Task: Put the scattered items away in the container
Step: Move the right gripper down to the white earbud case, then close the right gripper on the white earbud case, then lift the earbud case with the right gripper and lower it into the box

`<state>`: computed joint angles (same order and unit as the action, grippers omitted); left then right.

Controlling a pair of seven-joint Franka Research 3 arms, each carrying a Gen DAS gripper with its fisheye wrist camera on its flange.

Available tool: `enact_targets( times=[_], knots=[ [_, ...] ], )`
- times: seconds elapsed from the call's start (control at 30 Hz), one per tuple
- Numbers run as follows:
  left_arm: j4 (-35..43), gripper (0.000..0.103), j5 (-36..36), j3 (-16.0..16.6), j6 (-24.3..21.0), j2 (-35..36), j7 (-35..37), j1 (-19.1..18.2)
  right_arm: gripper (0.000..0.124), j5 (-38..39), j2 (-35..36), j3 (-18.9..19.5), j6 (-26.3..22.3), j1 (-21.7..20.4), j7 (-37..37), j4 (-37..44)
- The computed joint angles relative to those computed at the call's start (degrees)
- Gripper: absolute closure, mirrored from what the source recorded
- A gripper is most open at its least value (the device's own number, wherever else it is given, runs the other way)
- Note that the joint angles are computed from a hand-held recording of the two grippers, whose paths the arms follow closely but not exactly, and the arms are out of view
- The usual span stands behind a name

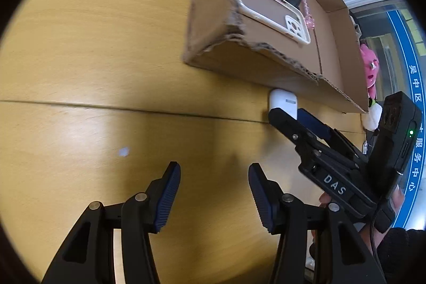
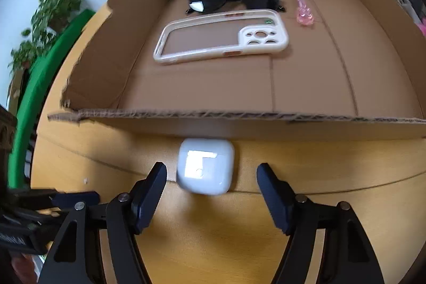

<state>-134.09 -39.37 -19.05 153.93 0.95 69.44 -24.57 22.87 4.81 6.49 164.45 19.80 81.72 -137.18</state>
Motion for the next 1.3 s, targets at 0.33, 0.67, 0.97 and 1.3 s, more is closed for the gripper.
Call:
enact_targets(
  times=[0.33,0.67,0.97,1.3],
  knots=[
    [3.3,0.051,-1.7,0.3,0.0,0.4,1.3,-0.3,0.076,15.5,-1.4,1.8,0.6,-1.6,-16.4,-1.7],
    [17.2,0.051,-19.3,-5.9,-1.0,13.5,18.5,1.9,0.076,26.4,-11.7,-2.7,-5.6,-1.2,-26.2,-8.6],
    [27.3,0.054,-33.1,-12.8,1.9,22.7,33.9,3.6,0.076,23.2,-21.7,-6.8,-12.9,-3.2,-26.8,-11.6],
    [28.8,0.077,-25.6,-11.6,3.7,20.3,27.6,2.2,0.076,17.8,-20.5,-7.4,-18.3,-4.5,-27.8,-7.0]
  ],
)
